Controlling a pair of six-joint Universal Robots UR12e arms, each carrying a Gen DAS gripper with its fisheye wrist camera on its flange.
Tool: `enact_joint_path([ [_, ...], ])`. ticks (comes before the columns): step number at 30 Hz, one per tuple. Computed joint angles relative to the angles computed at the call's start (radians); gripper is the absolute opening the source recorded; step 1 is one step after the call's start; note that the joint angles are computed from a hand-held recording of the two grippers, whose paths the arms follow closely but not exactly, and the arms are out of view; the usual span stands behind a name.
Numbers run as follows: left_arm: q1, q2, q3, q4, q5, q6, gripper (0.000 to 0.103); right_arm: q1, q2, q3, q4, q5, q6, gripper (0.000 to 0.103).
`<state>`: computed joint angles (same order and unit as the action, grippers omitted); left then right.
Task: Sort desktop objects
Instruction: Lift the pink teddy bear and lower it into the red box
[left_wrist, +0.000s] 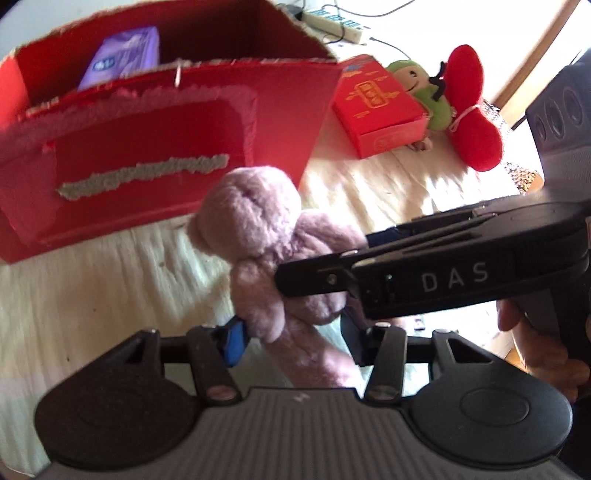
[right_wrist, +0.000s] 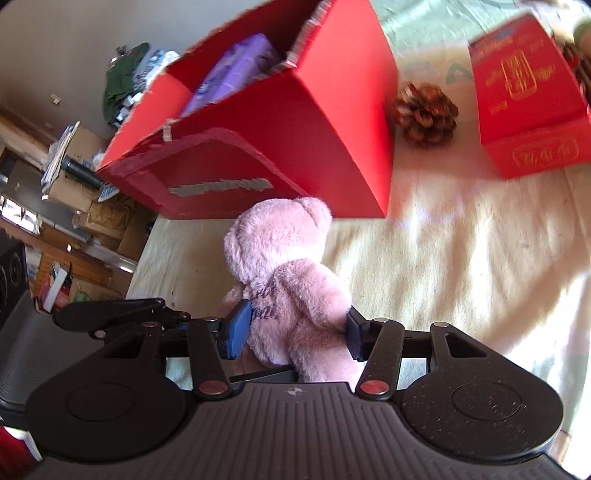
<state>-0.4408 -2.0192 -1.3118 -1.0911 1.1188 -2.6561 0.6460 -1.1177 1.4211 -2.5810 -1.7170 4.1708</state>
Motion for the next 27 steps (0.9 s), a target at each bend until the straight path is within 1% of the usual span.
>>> enact_joint_path([
  [4,0.014,0.036,-0.008,0.003,-0.047,0.021,0.05,0.026,-0.02,-0.008,-0.019,-0.07,-0.08,0.053],
  [6,0.023,0.058,-0.016,0.024,-0.072,0.031,0.05,0.038,-0.03,-0.008,-0.051,-0.104,-0.116,0.052],
  [9,0.032,0.079,-0.016,0.085,-0.095,0.021,0.05,0.046,-0.04,-0.009,-0.124,-0.144,-0.153,0.052],
  [13,0.036,0.062,0.035,0.164,-0.106,-0.001,0.05,0.036,-0.025,-0.047,-0.199,-0.187,-0.174,0.051],
  [16,0.032,0.025,0.101,0.209,-0.089,0.003,0.05,0.019,-0.009,-0.081,-0.229,-0.212,-0.18,0.051],
  [17,0.031,0.009,0.123,0.218,-0.087,0.008,0.05,0.015,-0.003,-0.095,-0.226,-0.225,-0.178,0.051],
  [19,0.025,-0.029,0.178,0.207,-0.076,0.017,0.05,0.007,0.014,-0.13,-0.197,-0.261,-0.18,0.051],
  [23,0.007,-0.122,0.312,0.12,-0.055,0.029,0.051,-0.015,0.045,-0.199,-0.067,-0.311,-0.163,0.051],
  [25,0.002,-0.167,0.376,0.075,-0.045,0.04,0.051,-0.028,0.06,-0.228,-0.008,-0.317,-0.143,0.05],
  [27,-0.003,-0.209,0.435,0.024,-0.037,0.052,0.051,-0.043,0.072,-0.251,0.048,-0.306,-0.101,0.05],
])
